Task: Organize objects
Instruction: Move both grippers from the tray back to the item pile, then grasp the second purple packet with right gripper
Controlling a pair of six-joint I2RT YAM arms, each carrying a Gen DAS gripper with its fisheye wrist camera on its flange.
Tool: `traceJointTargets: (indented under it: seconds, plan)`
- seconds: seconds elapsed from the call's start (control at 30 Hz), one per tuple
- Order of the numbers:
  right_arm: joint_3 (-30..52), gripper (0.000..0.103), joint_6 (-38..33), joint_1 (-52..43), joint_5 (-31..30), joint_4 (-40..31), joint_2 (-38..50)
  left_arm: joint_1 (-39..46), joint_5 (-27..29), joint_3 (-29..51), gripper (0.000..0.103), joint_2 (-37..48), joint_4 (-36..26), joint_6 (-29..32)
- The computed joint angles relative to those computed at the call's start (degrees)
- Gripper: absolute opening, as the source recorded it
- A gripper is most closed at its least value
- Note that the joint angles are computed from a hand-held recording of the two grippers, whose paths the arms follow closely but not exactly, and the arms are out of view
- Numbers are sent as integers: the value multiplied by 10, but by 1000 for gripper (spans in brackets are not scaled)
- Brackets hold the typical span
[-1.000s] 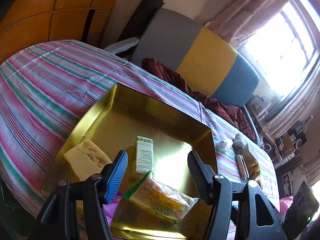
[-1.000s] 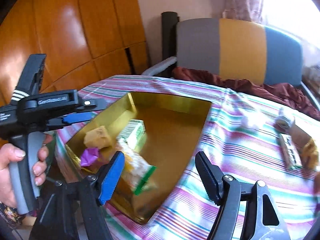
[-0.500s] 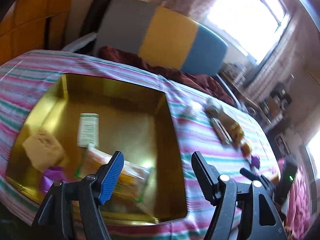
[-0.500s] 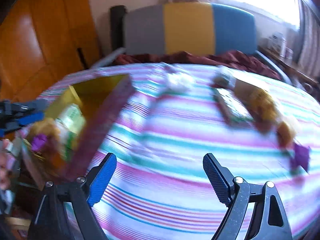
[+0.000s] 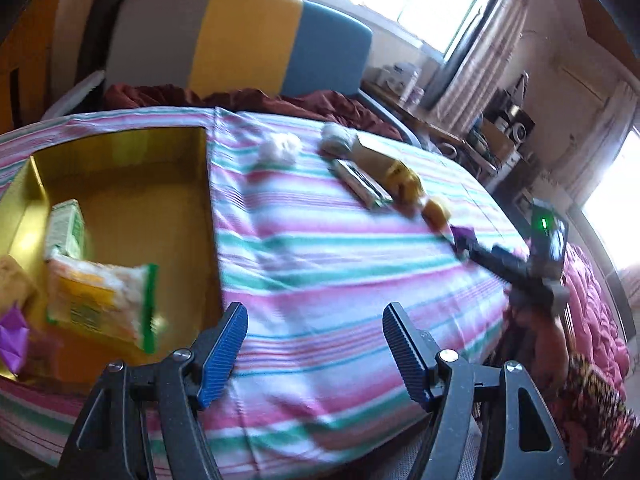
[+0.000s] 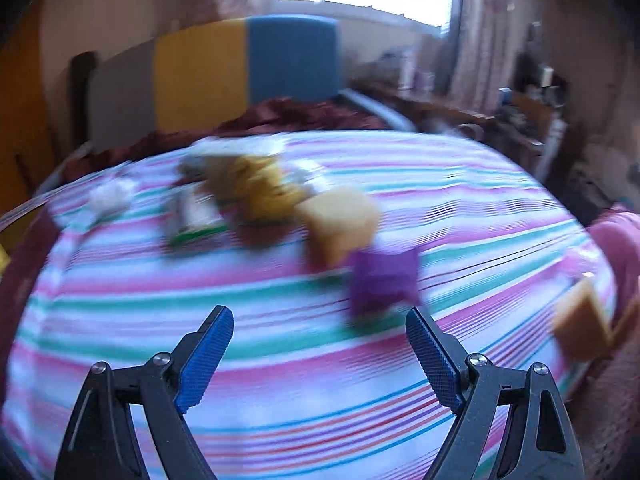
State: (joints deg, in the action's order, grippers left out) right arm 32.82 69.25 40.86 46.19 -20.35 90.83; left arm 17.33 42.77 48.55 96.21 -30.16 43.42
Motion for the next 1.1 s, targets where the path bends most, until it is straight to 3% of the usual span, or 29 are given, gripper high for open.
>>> traceJointTargets:
  seconds: [0.13,0.3,0.43,0.53,0.6,0.83,1.1]
  plan:
    - [-44,88,-66,-77,-6,53,-41,-23,-4,-29,71,-16,5,-7]
    - [-45,85,-171,-140,-26,116,-13,-48,-10,-60,71,-33,16,-9]
    - [-43,75,-219,-172,-50,157,21,-65,-31,-75,71,-30,32,-19]
    - [-61,68,-216,-193,-76,198,29,-72,-40,-81,71,-26,41,-23]
    - [-76,57,-216,-205,-98,226,30,-83,-47,-82,71,-22,53,-35]
    - [-111,50,-219,-193,-103,284,17,-141,-79,-82,71,-16,88,-97]
    - [-125,48,-231,-194,-111,325,21,-251,-133,-29,72,21,150,-237]
